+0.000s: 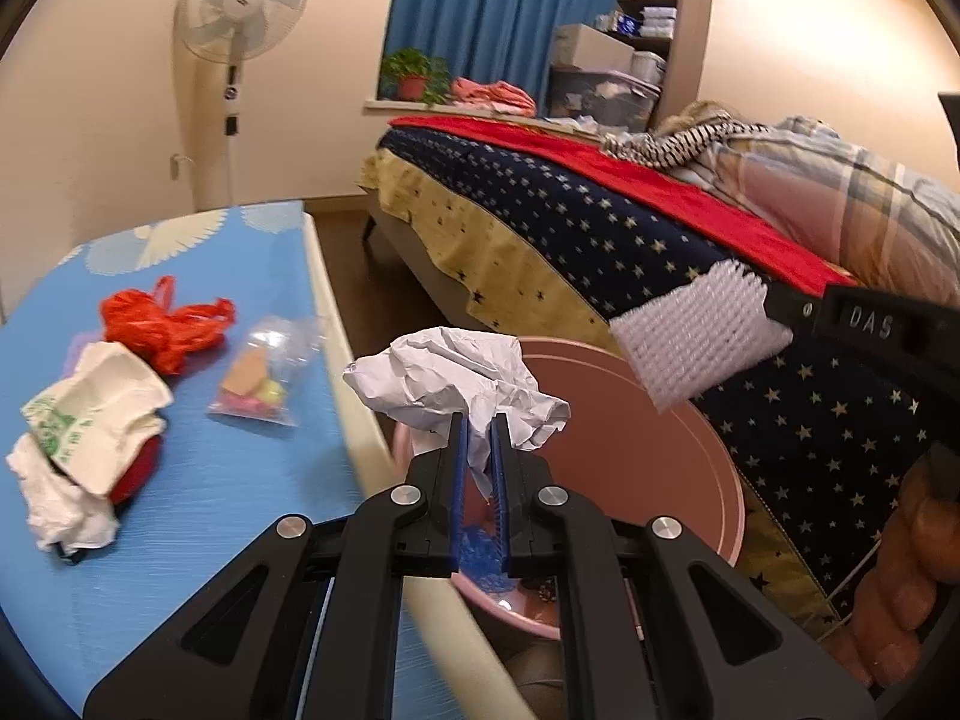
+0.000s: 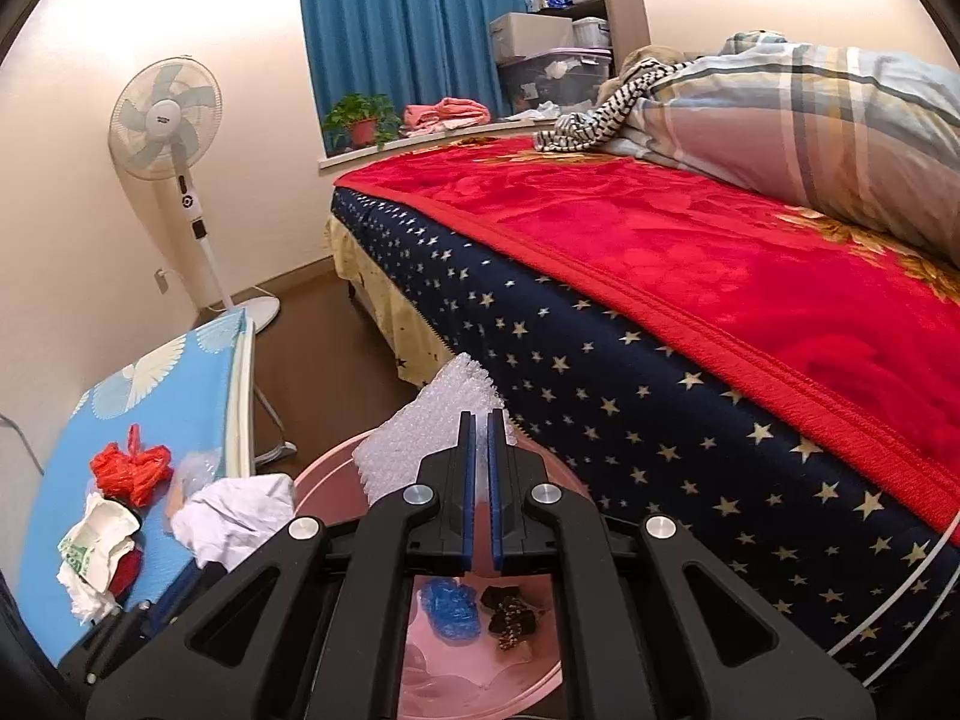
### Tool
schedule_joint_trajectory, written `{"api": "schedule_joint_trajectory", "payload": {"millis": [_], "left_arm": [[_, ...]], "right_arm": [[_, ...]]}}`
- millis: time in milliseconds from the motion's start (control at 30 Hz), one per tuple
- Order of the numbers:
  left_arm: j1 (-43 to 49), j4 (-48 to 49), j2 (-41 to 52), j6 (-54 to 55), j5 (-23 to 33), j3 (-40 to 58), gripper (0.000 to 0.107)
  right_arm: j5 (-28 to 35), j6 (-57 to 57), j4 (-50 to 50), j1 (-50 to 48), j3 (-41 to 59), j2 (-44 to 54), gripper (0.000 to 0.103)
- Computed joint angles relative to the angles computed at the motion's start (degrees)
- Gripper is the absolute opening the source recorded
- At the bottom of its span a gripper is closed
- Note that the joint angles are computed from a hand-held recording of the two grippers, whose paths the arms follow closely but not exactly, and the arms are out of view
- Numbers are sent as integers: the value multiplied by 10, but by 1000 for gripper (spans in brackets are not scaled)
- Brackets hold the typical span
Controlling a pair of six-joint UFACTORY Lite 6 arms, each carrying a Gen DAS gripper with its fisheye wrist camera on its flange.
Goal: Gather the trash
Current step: 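Open both tools to drop the paper and bubble wrap into the bin, then move both open tools back to the trash pile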
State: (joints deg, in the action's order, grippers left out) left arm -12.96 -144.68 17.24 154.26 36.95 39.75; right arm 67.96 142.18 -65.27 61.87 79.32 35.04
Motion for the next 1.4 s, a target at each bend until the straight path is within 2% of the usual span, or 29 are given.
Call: {"api": "schedule_joint_trajectory", "payload": {"millis": [200,267,300,333,367,400,500,600,700,867,1067,1267,1400], "left_arm": [[-21,18,36,-24,-12,31,8],[-23,34,46,-39,-24,44,17],[-22,44,52,-49,-27,49,28],[-18,51,52,-55,-26,49,35],[-15,55,53,-59,-27,49,36],[-12,57,52,-62,-30,49,36],[-1,62,41,-64,-32,40,36],[13,66,21,-60,-30,25,38],[28,63,-6,-51,-26,4,47],[68,83,-52,-51,-19,-31,52],[127,131,-94,-77,-13,-60,53],[193,182,-112,-107,0,-70,53],[241,192,-108,-112,6,-67,53]], "right_arm": [[-1,9,5,-5,-21,-15,7],[0,8,11,-8,-20,-14,9],[-3,9,14,-10,-22,-15,13],[-7,12,16,-12,-25,-17,26],[-10,18,17,-13,-29,-20,33],[-9,19,18,-13,-28,-19,44],[-6,17,16,-10,-25,-18,48],[-4,12,13,-4,-17,-15,56],[-1,10,8,5,-9,-13,65],[9,-3,-1,24,13,-7,70],[32,-30,4,46,59,13,78],[23,-60,-4,54,133,58,77],[13,-84,-12,55,200,101,71]]}}
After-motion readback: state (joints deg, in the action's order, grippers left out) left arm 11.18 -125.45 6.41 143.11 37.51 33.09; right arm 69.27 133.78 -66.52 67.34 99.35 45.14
